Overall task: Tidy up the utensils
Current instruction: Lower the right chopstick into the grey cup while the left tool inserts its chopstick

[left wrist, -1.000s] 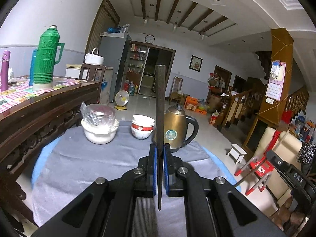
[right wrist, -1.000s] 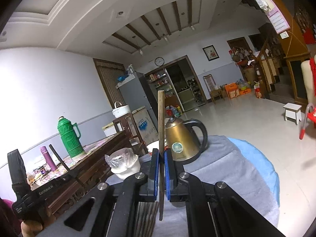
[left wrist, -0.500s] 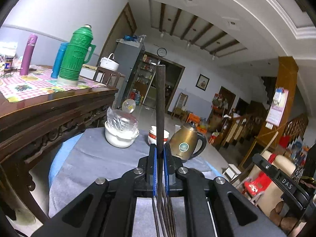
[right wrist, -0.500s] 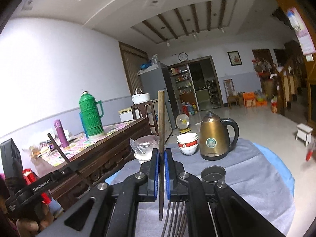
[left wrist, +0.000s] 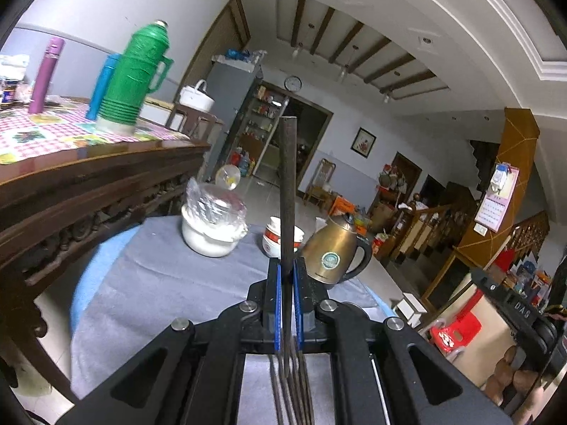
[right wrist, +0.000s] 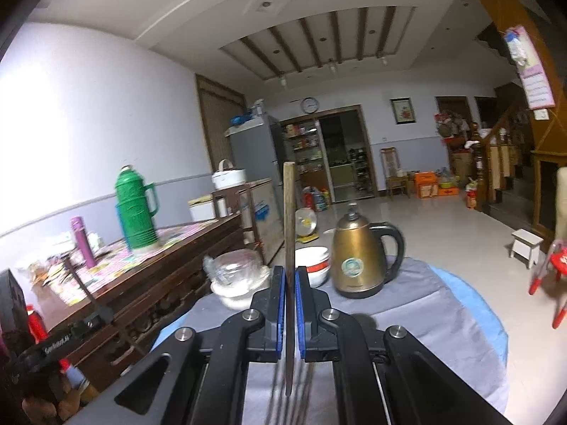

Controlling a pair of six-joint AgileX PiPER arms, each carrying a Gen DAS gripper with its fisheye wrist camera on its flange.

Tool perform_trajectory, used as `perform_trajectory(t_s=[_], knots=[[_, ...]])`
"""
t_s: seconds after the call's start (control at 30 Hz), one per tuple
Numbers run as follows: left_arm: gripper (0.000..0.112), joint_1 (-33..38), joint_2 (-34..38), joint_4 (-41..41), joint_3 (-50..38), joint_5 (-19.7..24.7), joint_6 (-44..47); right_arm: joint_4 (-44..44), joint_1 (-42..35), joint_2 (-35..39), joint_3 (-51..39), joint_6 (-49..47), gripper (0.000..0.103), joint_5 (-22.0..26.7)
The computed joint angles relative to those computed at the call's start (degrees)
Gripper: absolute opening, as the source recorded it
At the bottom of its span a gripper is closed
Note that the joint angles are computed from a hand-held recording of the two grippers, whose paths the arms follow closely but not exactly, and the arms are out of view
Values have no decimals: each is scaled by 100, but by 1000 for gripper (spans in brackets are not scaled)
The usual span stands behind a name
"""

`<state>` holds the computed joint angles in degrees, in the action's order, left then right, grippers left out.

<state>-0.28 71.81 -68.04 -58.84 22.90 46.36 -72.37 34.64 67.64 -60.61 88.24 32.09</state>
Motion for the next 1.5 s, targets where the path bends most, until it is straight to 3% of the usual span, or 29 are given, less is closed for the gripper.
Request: perform_trajectory(t_s=[0.27, 0.43, 0.57, 0.9, 1.17, 1.27, 1.5], knots=[[6, -812, 1158, 698, -1522, -96, -816, 383, -1698, 315, -295, -294, 6, -1235], [7, -1210, 2062, 1362, -2786, 122, -1721, 463, -2262, 867, -704, -319, 6, -1621], [7, -1581, 2866, 2275, -3861, 257, -2721, 1426, -2619, 1427, -1124, -1177, 6, -1871], [7, -2136, 4455, 4332, -5747, 749, -4466, 4497, -3038, 2529, -1799, -4318, 6, -2122], [7, -2224, 5353, 4855, -6953, 1526, -4859, 6686, -3217, 3133, -2182, -6598, 6, -1877], [7, -2293, 5520, 4971, -7151, 1740, -4886, 7133, -3230, 3253, -2250, -7047, 6, -1786], [7, -2367, 6112, 5199, -8155, 2698, -4990, 7652, -3265, 3396, -2430, -7520, 6, -1505]])
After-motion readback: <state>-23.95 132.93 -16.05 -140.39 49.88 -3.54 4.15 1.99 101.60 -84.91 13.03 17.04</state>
